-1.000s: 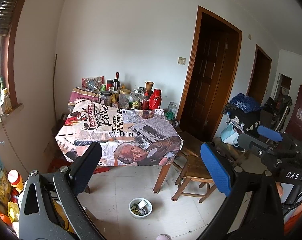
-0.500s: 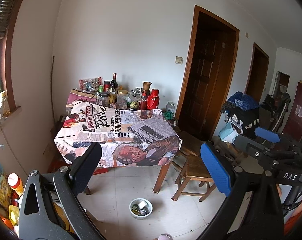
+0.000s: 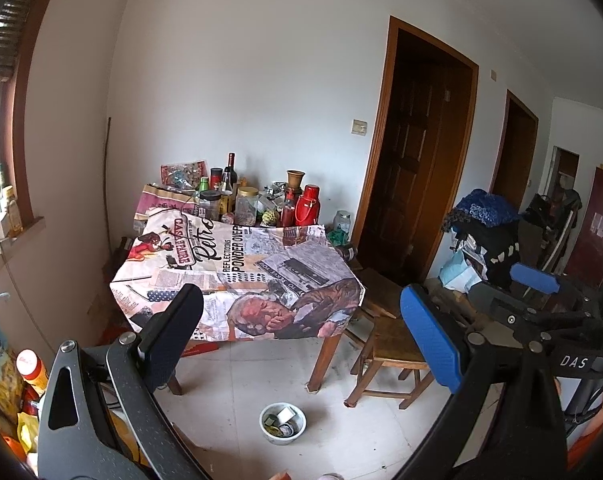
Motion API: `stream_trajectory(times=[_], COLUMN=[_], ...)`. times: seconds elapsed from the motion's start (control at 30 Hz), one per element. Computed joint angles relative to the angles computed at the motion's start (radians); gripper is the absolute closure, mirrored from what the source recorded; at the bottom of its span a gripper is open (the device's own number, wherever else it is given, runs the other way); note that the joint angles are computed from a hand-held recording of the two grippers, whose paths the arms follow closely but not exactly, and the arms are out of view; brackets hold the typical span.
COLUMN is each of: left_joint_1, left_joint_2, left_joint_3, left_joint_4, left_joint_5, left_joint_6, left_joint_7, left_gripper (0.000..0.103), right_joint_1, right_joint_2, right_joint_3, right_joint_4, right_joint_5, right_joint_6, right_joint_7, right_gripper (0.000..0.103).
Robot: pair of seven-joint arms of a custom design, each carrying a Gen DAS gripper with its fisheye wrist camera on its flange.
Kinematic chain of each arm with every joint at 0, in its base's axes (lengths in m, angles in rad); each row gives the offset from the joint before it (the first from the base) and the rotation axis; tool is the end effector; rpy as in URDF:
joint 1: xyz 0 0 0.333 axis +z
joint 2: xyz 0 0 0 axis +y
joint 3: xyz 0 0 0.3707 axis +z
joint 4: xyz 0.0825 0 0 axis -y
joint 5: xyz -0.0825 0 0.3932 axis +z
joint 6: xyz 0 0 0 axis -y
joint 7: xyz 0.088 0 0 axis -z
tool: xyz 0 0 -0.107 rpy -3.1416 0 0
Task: Collect trash
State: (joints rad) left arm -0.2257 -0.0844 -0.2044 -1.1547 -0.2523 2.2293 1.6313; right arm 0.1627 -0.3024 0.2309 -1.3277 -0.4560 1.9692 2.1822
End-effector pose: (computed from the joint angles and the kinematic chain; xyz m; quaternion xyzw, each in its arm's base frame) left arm 0.4378 -0.2216 1.0080 -0.4325 0.7103 -0.5144 0.2092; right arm 0.3661 0.1660 0.9975 -0.5351 0.6747 -0.3694 0.3493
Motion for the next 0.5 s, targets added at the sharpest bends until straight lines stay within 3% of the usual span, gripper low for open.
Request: stream_trajectory(times=[0.5], left_joint_1=[-0.014], left_joint_2=[0.078], left_joint_3=[-0.021], left_joint_4=[0.09], left_joint_5=[0.033], left_joint_6=[-0.058], left_joint_7=[-0.011], left_gripper=[0.003], right_joint_1=[0.006], right_joint_2=[0.023], right_joint_3=[-0.027], right_joint_4=[0.016], right_joint_5=[0.033], right_joint_6=[-0.017], right_joint_7=[-0.017], right_gripper=[0.0])
